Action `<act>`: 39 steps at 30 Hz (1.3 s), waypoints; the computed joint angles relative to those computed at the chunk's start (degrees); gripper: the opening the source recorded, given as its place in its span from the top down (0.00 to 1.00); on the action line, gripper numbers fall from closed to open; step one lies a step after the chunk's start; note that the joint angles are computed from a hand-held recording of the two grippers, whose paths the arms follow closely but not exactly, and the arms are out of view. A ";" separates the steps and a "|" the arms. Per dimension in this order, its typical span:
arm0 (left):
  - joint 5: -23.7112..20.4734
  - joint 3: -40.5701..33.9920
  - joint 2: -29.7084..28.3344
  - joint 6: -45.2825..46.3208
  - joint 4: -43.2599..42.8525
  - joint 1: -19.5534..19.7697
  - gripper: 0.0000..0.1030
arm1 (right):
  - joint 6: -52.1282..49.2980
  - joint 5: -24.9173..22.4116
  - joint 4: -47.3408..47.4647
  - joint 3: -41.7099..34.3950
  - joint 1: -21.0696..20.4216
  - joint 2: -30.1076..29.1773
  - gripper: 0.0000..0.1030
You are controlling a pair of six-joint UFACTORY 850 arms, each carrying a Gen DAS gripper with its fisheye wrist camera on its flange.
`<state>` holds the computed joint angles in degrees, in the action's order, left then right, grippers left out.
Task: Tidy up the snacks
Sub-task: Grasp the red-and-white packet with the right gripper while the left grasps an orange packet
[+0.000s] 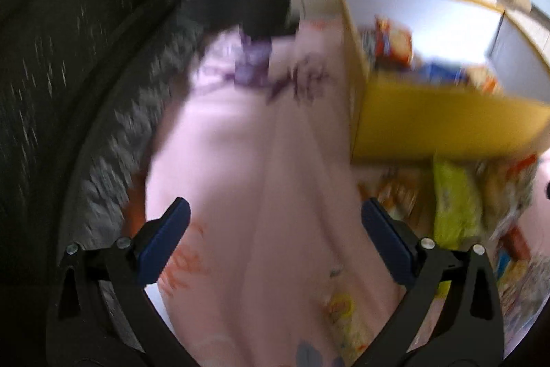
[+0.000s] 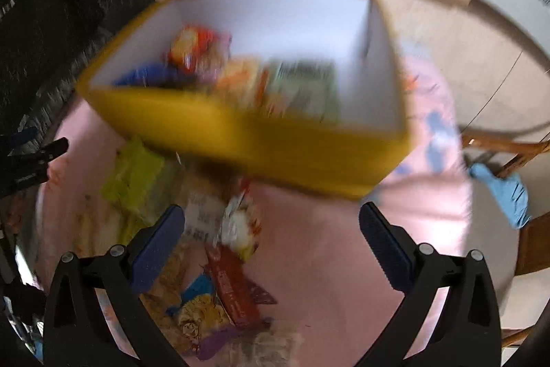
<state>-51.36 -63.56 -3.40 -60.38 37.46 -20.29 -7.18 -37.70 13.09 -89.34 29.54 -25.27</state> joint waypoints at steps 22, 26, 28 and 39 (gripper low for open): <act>3.88 -5.09 -11.02 7.19 10.09 -4.00 0.02 | 5.22 4.08 6.04 4.51 -1.13 -1.10 0.68; 6.75 -4.23 -10.52 6.60 12.07 -4.12 0.02 | 3.48 4.22 7.45 6.31 -2.38 1.43 0.68; 11.82 -1.74 -8.90 4.95 12.73 -3.62 0.07 | 2.63 3.99 7.81 6.66 -2.67 2.29 0.68; 23.42 1.70 -5.48 17.80 -5.71 -1.35 0.78 | 0.85 3.28 9.05 8.39 -2.77 4.67 0.68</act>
